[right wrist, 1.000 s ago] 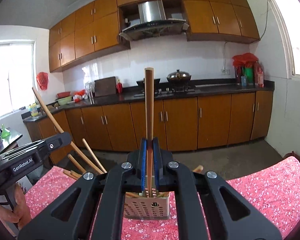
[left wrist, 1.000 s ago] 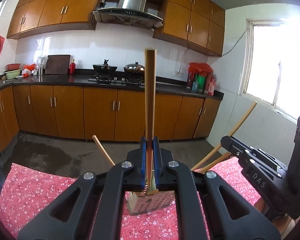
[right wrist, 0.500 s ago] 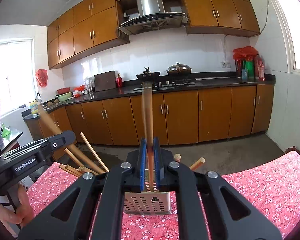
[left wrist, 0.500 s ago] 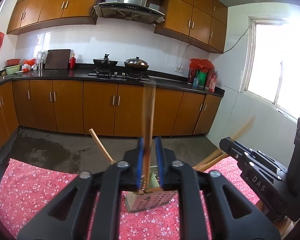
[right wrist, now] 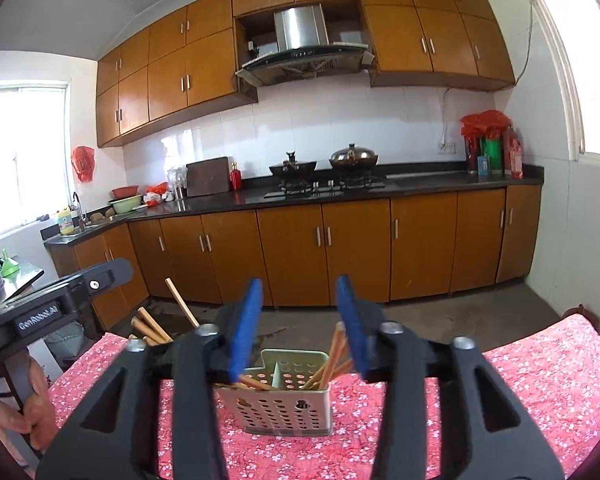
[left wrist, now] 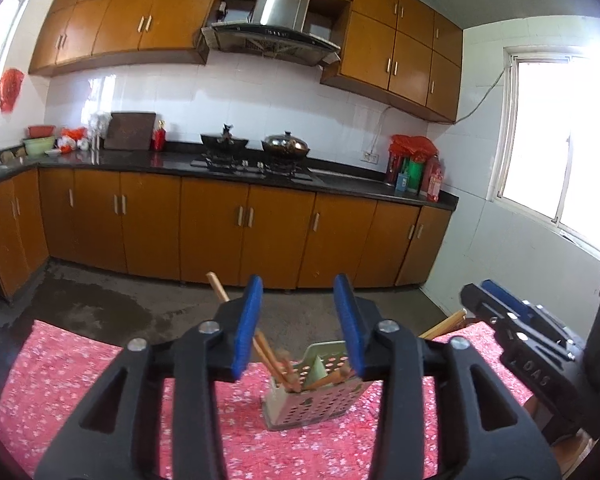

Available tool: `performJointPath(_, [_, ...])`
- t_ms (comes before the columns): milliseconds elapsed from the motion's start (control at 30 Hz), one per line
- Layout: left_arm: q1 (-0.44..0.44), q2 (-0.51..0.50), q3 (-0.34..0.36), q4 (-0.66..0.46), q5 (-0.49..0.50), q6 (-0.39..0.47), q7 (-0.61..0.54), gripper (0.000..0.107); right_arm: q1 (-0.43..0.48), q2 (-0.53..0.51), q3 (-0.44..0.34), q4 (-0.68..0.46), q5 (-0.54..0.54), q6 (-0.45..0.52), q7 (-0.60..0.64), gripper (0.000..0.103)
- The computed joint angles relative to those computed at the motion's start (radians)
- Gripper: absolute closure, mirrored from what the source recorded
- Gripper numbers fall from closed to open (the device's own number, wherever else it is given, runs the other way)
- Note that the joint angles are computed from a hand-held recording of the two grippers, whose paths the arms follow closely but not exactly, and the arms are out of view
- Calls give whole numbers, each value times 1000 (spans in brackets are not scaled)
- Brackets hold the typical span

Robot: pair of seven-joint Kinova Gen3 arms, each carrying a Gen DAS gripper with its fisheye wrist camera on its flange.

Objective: Organize utensils

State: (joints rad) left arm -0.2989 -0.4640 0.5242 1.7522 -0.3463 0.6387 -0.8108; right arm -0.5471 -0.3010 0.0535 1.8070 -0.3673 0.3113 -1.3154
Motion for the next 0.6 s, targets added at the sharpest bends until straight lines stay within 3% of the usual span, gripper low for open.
performJointPath(33, [-3, -18, 2, 4, -5, 8, 0, 58, 9, -16, -8, 16, 8, -15, 0, 45])
performJointPath(200, [-48, -159, 35, 52, -1, 52, -17, 27, -8, -114, -3, 111, 52, -82, -13, 4])
performJointPath(267, [-73, -234, 54, 73, 15, 88, -27, 11, 3, -160, -17, 155, 75, -110, -40, 2])
performJointPath(300, [-95, -271, 70, 78, 22, 113, -29, 8, 24, -187, -34, 183, 86, -124, -62, 2])
performJointPath(433, [-162, -398, 122, 99, 47, 198, -64, 8, 96, -254, -81, 253, 111, -141, -158, 2])
performJointPath(600, [-157, -507, 139, 123, 140, 296, -104, 8, 158, -308, -118, 273, 164, -10, -239, 2])
